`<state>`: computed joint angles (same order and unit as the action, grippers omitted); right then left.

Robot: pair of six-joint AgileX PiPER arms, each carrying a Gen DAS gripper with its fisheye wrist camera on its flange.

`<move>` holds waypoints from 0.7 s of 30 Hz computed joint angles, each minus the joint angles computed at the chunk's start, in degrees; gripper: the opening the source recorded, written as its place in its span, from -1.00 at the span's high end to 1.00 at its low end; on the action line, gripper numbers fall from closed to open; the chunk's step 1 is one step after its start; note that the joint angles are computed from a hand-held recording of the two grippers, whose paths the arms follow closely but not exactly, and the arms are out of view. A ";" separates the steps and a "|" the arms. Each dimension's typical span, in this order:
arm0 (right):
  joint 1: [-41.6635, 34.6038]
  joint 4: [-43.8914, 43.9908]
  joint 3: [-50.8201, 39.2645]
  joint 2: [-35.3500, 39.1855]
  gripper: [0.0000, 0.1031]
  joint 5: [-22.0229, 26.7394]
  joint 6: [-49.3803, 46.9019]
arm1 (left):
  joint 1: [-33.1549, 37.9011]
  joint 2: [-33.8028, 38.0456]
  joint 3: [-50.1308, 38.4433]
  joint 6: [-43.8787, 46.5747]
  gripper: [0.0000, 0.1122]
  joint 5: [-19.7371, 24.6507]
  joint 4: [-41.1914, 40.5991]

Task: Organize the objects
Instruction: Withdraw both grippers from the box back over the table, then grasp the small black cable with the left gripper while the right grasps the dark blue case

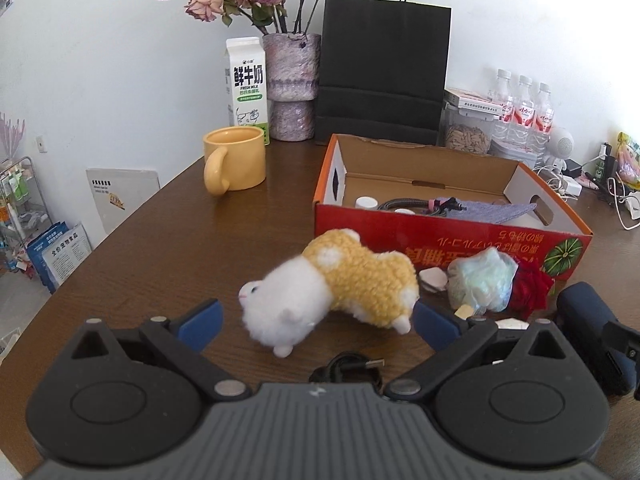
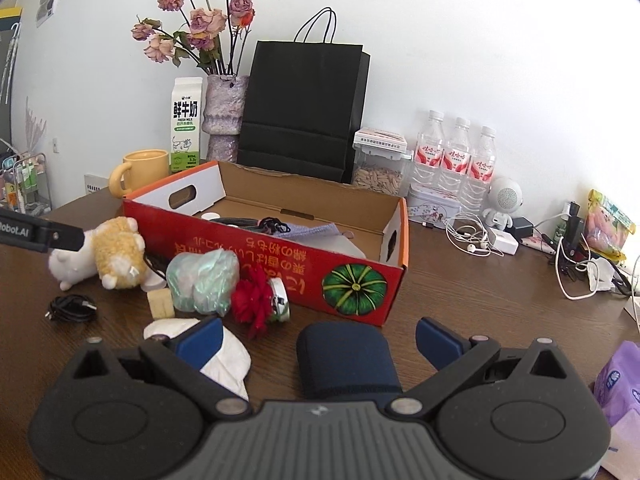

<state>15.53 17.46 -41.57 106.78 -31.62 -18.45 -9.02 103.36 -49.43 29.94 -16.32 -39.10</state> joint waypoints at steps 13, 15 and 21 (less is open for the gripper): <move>-4.66 -5.93 6.87 0.33 -1.00 -3.65 5.47 | 0.58 2.38 3.87 -1.17 -0.84 -0.18 0.97; -5.12 -6.97 6.24 1.15 -1.00 -3.53 6.59 | 0.08 3.12 3.26 -0.27 -0.84 -0.35 0.08; -5.68 -8.94 2.86 3.90 -1.00 -1.86 7.51 | -0.47 5.37 1.28 1.93 -0.84 0.19 -2.02</move>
<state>9.85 8.52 -38.71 110.68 -33.48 -10.94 -9.49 108.73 -48.15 31.87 -16.13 -41.12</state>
